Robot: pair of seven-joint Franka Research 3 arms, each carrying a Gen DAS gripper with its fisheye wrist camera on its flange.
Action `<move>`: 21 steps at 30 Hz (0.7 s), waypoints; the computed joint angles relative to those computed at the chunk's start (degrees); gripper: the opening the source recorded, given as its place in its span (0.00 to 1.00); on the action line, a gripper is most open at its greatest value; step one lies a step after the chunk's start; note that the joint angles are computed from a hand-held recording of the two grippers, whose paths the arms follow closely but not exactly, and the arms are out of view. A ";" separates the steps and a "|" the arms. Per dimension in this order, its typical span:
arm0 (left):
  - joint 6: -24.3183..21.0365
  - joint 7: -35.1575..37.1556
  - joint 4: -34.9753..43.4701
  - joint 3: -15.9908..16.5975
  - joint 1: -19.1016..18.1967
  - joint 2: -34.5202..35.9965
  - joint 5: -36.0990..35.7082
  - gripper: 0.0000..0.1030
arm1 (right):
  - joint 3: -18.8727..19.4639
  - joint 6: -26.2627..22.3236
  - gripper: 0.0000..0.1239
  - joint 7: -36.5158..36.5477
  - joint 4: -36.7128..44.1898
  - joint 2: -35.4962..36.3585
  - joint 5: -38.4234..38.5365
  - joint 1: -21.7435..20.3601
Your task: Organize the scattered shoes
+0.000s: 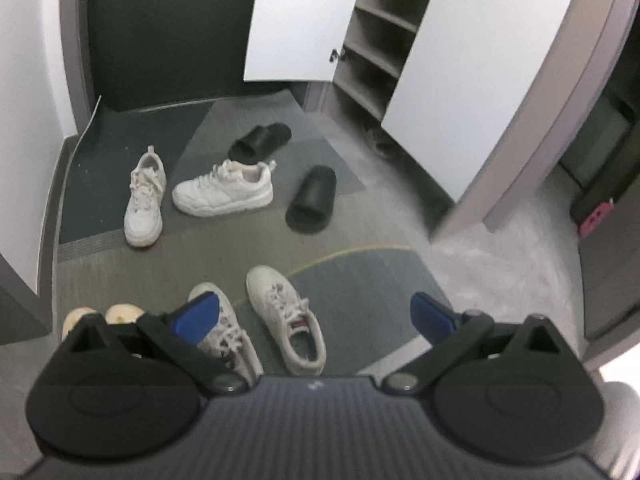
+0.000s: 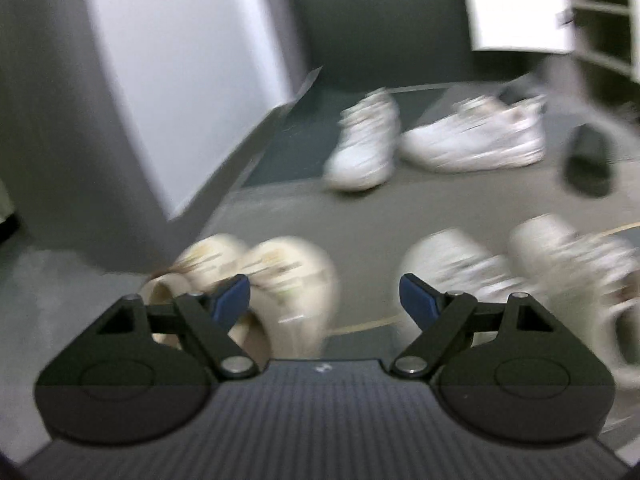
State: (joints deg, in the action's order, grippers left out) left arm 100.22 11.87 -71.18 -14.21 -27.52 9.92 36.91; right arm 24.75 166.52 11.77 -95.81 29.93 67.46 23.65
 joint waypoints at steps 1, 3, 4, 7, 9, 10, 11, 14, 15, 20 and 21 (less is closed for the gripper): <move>-0.51 0.30 0.82 -0.12 -0.36 0.48 0.59 1.00 | -2.52 1.59 0.68 3.45 1.63 1.10 -2.40 1.03; 0.04 -0.26 0.52 -0.11 -0.72 0.16 1.16 1.00 | -5.87 1.58 0.68 9.61 3.50 2.64 -6.95 2.06; 0.03 -0.80 0.53 -0.14 -1.04 0.03 1.95 1.00 | -9.13 0.70 0.68 15.68 4.65 3.61 -12.11 3.17; -0.22 -1.56 0.28 -0.18 -1.42 -0.27 2.88 1.00 | -18.00 -5.20 0.68 30.89 7.16 5.40 -26.00 7.26; -0.32 -1.37 0.68 -0.22 -1.48 0.06 3.25 1.00 | -18.70 -10.74 0.68 33.99 9.52 6.76 -28.74 6.46; -0.84 -0.93 1.30 -0.22 -1.64 0.59 3.55 1.00 | -18.38 -14.11 0.68 34.86 11.05 7.71 -30.38 5.65; -1.30 -0.51 1.87 -0.16 -1.81 1.06 3.78 1.00 | -17.98 -17.55 0.68 35.63 12.77 8.78 -31.99 4.82; -1.28 0.39 2.33 0.10 -1.48 1.61 1.87 1.00 | -16.90 -19.19 0.69 34.87 14.07 10.34 -37.47 4.53; -1.20 0.49 2.34 0.19 -1.38 1.68 1.33 1.00 | -16.12 -18.18 0.69 34.46 13.47 10.33 -38.29 4.13; 0.27 1.29 1.05 0.38 -0.31 1.15 -1.32 1.00 | -13.09 -16.77 0.70 35.78 15.18 12.84 -41.51 3.20; 0.60 1.32 0.48 0.43 -0.12 0.85 -1.55 1.00 | -12.79 -16.87 0.70 36.06 15.52 13.04 -41.95 3.03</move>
State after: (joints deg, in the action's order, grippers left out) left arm 100.82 13.19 -70.71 -13.78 -27.64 10.77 35.36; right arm 11.95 149.65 47.82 -80.29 42.97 25.51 26.69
